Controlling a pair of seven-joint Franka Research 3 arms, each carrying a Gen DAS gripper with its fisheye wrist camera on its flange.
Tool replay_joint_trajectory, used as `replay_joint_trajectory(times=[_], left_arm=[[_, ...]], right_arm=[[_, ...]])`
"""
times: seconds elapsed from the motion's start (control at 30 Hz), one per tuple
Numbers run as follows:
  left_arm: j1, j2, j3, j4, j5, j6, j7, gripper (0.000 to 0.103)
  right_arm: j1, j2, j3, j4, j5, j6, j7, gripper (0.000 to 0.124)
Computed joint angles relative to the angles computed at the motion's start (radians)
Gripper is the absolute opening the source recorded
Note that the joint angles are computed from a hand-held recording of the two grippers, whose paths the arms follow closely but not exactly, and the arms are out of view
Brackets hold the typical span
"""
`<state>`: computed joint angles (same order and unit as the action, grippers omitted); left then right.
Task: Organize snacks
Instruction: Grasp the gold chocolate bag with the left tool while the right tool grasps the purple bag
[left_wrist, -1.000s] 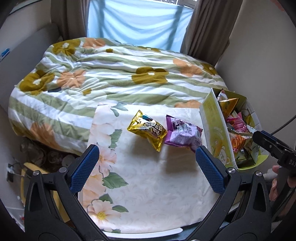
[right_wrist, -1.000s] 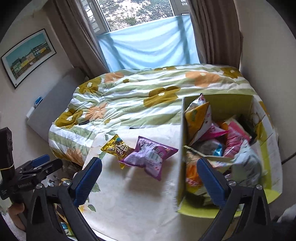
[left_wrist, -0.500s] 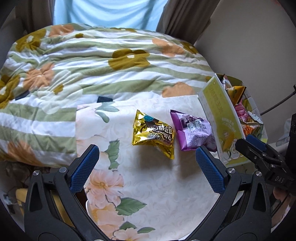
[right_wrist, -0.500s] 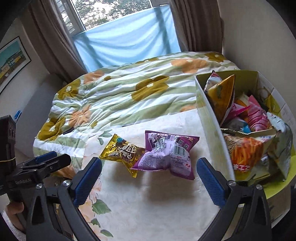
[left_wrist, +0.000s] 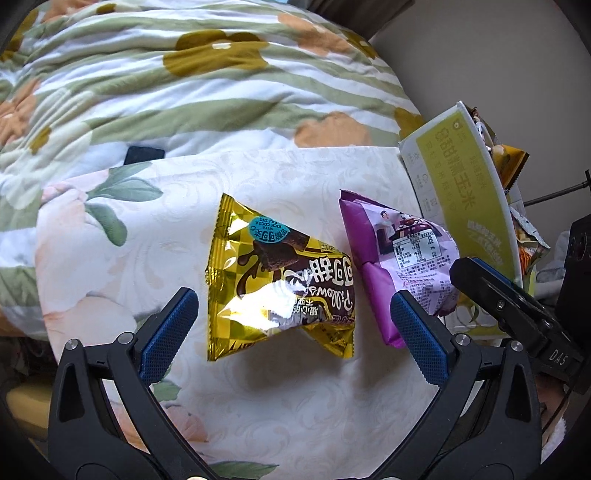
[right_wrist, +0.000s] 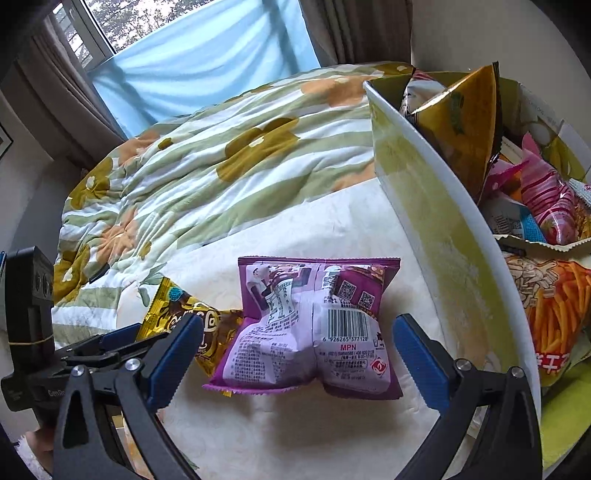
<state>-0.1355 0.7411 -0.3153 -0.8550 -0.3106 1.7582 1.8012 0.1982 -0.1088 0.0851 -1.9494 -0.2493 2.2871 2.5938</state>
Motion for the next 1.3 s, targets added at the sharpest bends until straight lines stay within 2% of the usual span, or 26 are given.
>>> replay_joint_trajectory(times=[0.27,0.3,0.4,0.53,0.63,0.83,1.0,1.3], left_arm=[[-0.039,0.073,0.007,0.087,0.043,-0.023,-0.019,0.098],[-0.04,0.075,0.005,0.087,0.044,-0.025,-0.011,0.094],[-0.044,0.06,0.004,0.059,0.054,-0.016,0.02,0.073],[-0.035,0.011,0.006,-0.023,0.054,0.036,0.042,0.067],[-0.027,-0.01,0.011,-0.055,0.056,0.048,0.043,0.066],[0.009,-0.071,0.017,-0.15,0.044,0.084,0.041,0.066],[0.044,-0.122,0.021,-0.219,0.024,0.114,0.047,0.066],[0.093,-0.209,0.037,-0.318,-0.005,0.142,0.045,0.066]], right_arm=[[-0.009,0.016,-0.021,-0.039,0.069,0.056,-0.024,0.102],[-0.009,0.014,-0.021,-0.045,0.076,0.06,-0.027,0.102],[-0.011,0.016,-0.024,-0.054,0.1,0.07,-0.048,0.102],[-0.017,0.016,-0.031,-0.067,0.147,0.096,-0.071,0.101],[-0.018,0.025,-0.03,-0.059,0.156,0.087,-0.082,0.101],[-0.014,0.051,-0.034,-0.028,0.173,0.06,-0.121,0.091],[-0.006,0.076,-0.037,-0.006,0.176,0.043,-0.145,0.089],[0.025,0.108,-0.034,0.019,0.174,0.067,-0.169,0.062]])
